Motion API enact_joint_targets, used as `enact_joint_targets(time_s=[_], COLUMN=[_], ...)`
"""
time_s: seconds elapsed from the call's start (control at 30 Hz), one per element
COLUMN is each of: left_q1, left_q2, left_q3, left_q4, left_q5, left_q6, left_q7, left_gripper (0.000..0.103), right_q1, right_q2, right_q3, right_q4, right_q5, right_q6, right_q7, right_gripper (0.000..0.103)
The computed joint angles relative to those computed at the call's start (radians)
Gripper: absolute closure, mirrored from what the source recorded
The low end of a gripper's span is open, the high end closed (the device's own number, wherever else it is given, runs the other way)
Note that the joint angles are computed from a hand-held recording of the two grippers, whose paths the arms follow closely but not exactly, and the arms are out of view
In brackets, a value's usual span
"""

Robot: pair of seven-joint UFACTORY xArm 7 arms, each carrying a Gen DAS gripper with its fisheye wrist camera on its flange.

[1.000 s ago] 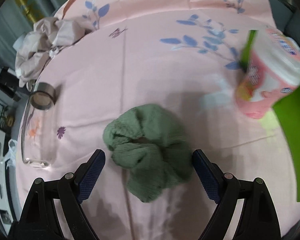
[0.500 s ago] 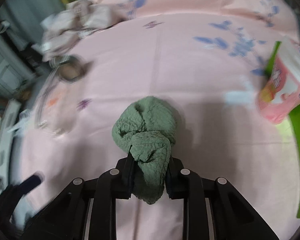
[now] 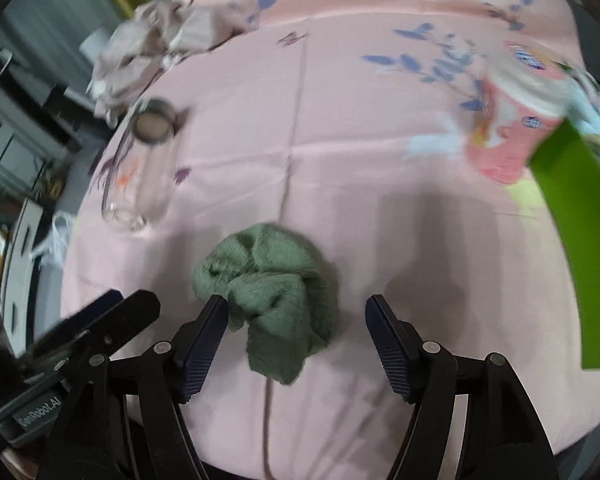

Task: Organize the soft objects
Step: 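Move the right gripper to the green knit cloth and grasp it, then lift the green cloth with the right gripper and carry it over the box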

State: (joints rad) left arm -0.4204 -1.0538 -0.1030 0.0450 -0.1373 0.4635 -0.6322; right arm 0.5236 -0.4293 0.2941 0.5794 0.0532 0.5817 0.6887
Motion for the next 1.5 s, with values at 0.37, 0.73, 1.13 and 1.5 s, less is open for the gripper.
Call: enact_joint_targets(time_s=[0.37, 0.73, 1.13, 1.5], left_q1=[-0.169, -0.227, -0.251, -0.186], left_q2=[0.226, 0.379, 0.321, 0.118], left_q3=[0.114, 0.12, 0.099, -0.029], left_q4=[0.03, 0.072, 0.052, 0.056], left_q5=[-0.094, -0.153, -0.168, -0.062], left_q6=[-0.184, -0.272, -0.301, -0.217], left_q7=[0.095, 0.167, 0.178, 0.071], left_gripper=[0.049, 0.067, 0.093, 0.094], right_q1=[0.094, 0.181, 0.211, 0.104], right_q2=[-0.004, 0.12, 0.099, -0.078], right_q3=[-0.108, -0.171, -0.161, -0.032], right_q4=[-0.084, -0.071, -0.08, -0.095], right_q5=[0.248, 0.475, 0.669, 0.361], right_q6=[-0.174, -0.271, -0.314, -0.292], right_q7=[-0.053, -0.257, -0.457, -0.212], right_gripper=[0.031, 0.057, 0.065, 0.065])
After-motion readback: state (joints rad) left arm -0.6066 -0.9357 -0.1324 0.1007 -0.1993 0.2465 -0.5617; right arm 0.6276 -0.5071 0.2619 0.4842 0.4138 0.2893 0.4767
